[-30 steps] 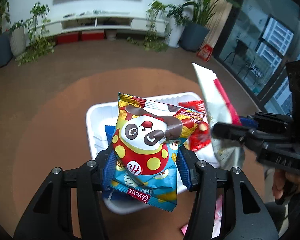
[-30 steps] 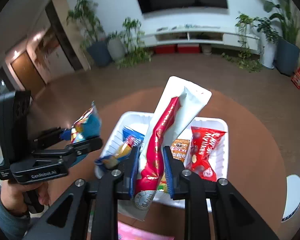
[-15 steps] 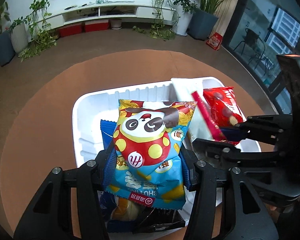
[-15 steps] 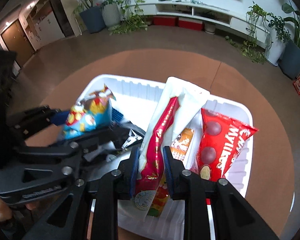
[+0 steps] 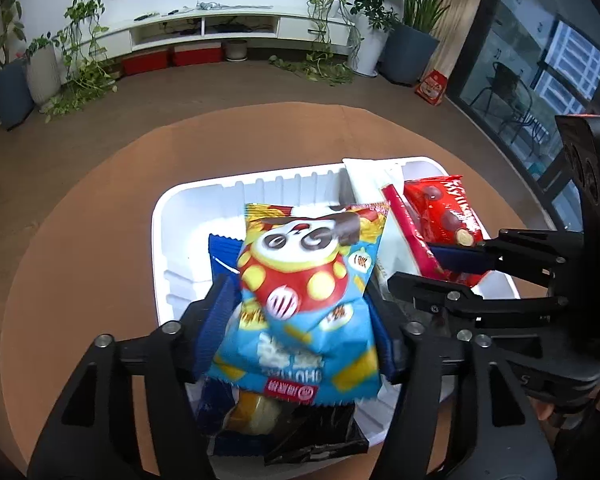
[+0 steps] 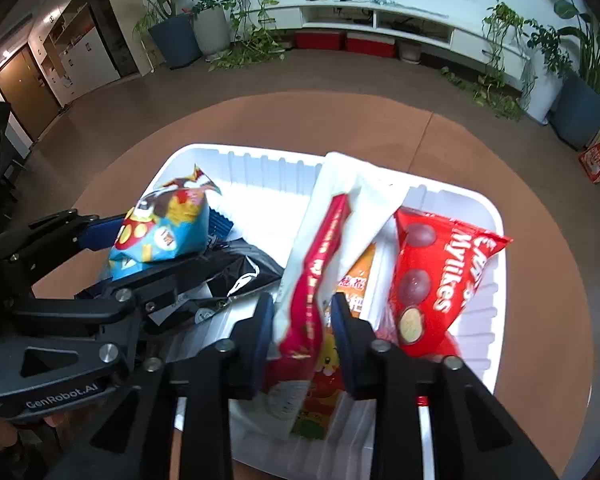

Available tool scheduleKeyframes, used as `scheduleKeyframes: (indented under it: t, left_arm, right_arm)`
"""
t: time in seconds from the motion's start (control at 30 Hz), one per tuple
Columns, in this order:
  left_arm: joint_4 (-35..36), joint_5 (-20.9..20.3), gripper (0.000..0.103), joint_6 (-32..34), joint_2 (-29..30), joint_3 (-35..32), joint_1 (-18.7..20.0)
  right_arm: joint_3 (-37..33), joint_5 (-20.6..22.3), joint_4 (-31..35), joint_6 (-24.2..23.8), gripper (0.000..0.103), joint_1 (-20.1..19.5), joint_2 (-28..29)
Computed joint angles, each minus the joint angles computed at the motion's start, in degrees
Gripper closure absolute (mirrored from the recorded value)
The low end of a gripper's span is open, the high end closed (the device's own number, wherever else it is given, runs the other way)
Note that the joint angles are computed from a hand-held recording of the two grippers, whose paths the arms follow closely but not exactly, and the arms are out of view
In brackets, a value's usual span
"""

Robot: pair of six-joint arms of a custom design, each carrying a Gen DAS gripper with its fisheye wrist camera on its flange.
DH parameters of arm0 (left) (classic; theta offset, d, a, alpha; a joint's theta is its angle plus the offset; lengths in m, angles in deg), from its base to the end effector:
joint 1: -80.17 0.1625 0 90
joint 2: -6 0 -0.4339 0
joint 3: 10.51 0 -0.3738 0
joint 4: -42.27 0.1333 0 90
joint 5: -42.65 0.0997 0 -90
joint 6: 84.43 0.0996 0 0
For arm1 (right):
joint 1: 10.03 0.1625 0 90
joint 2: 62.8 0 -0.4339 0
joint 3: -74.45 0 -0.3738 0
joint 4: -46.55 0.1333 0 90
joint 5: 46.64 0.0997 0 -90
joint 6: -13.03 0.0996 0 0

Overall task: Organize snacks
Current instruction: 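Open both grippers over the tray and move back to the snack pile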

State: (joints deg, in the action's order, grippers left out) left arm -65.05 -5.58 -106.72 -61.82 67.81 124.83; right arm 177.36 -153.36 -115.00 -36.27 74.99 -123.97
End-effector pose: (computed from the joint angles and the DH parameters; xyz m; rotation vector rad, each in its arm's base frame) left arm -0.3143 -0.5913 0.4343 0.4474 2.4808 -0.6599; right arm 0.0502 -0.6288 0.2606 0.8917 -2.4606 0.4441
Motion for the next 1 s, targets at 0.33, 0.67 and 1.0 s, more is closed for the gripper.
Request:
scheduleKeyframes:
  t: [0.33,0.67,1.0]
  left_arm:
    - [-0.1,2.3,0.018,-0.3,-5.0,2.6,-3.9]
    - [1.5,8.8,0.000,-3.4,-15.9,9.9,-14.4]
    - [13.9,4.2,0.000,-18.4,-30.2,22.3,-28.7]
  right_arm:
    - [2.7,4.8,-0.2,0.1,0.055,-1.2,-4.6]
    - [8.8,19.3,3.0,2.1,0.018,-4.3,-17.6]
    - [25.8,44.6,12.3,-9.1,0.000,-24.2,-40.9]
